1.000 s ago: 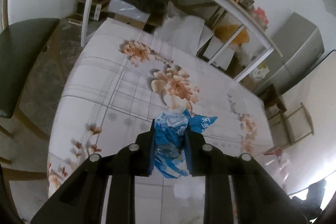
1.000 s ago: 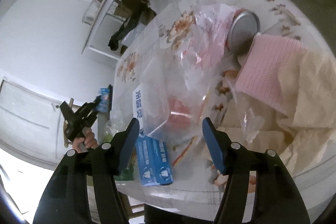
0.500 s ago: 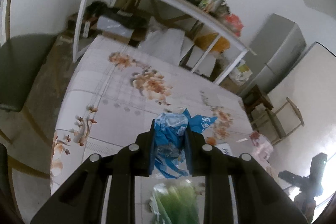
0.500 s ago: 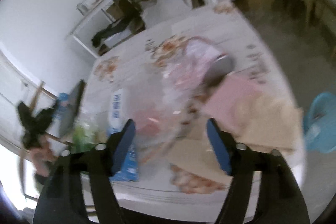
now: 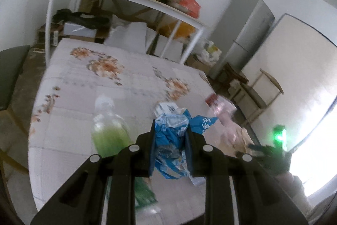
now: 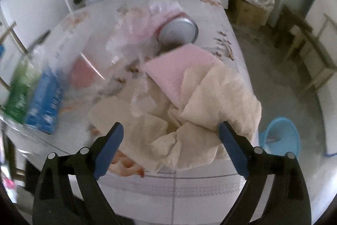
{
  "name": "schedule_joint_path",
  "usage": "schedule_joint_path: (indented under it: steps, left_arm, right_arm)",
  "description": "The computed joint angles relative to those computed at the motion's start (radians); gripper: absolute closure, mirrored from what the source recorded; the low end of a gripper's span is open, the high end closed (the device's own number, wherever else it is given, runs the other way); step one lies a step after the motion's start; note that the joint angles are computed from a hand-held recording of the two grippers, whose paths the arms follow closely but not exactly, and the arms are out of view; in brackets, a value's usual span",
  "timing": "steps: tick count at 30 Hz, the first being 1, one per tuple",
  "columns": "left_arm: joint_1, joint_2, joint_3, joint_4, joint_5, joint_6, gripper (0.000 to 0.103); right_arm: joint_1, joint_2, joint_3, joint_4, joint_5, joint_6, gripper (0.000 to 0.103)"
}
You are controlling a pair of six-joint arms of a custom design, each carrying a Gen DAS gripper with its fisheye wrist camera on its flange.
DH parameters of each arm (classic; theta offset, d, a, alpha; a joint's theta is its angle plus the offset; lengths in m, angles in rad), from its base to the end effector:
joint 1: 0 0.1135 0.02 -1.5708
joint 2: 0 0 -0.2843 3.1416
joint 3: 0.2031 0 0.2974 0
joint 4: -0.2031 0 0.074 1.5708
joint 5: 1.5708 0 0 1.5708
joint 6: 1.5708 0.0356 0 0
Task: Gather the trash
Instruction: 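Grasp the beige cloth with the right gripper while the left gripper holds the wrapper, then carry the wrapper and beige cloth over the wastebasket and release both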
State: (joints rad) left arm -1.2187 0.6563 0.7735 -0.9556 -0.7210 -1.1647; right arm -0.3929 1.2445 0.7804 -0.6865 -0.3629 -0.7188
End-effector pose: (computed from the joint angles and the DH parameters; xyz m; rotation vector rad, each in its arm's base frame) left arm 0.0719 -0.1274 0.3057 -0.2562 2.1876 -0.4725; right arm 0.2450 -0.0879 0.2081 -0.5213 2.5450 0.1125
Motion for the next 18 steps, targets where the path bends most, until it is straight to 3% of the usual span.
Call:
schedule_joint_path:
  steps: [2,4,7,9,12,14,18]
  left_arm:
    - [-0.07,0.041,0.011,-0.01,-0.037,-0.057,0.081]
    - [-0.126,0.081,0.016,0.006,-0.054,-0.097,0.081]
    - [-0.177,0.15,0.026,0.04,-0.05,-0.126,0.081]
    - [-0.19,0.191,0.02,0.095,-0.025,-0.12,0.081]
    - [-0.187,0.251,0.019,0.177,0.016,-0.098,0.081]
    - [-0.186,0.285,0.025,0.21,0.027,-0.085,0.081]
    - [-0.175,0.372,0.073,0.265,0.047,-0.021,0.081]
  right_arm:
    - [0.012,-0.009,-0.034,0.051,0.025,0.011,0.016]
    - [0.008,0.007,-0.049,0.082,0.046,0.035,0.022]
    - [-0.045,0.016,-0.045,0.074,-0.004,0.054,0.036]
    - [-0.063,0.01,-0.041,0.062,-0.013,0.052,0.06]
    - [-0.105,0.022,-0.017,0.025,-0.027,0.049,0.086]
    - [-0.144,0.049,0.02,-0.033,-0.069,0.038,0.094]
    - [-0.222,0.036,0.064,-0.129,-0.179,-0.004,0.096]
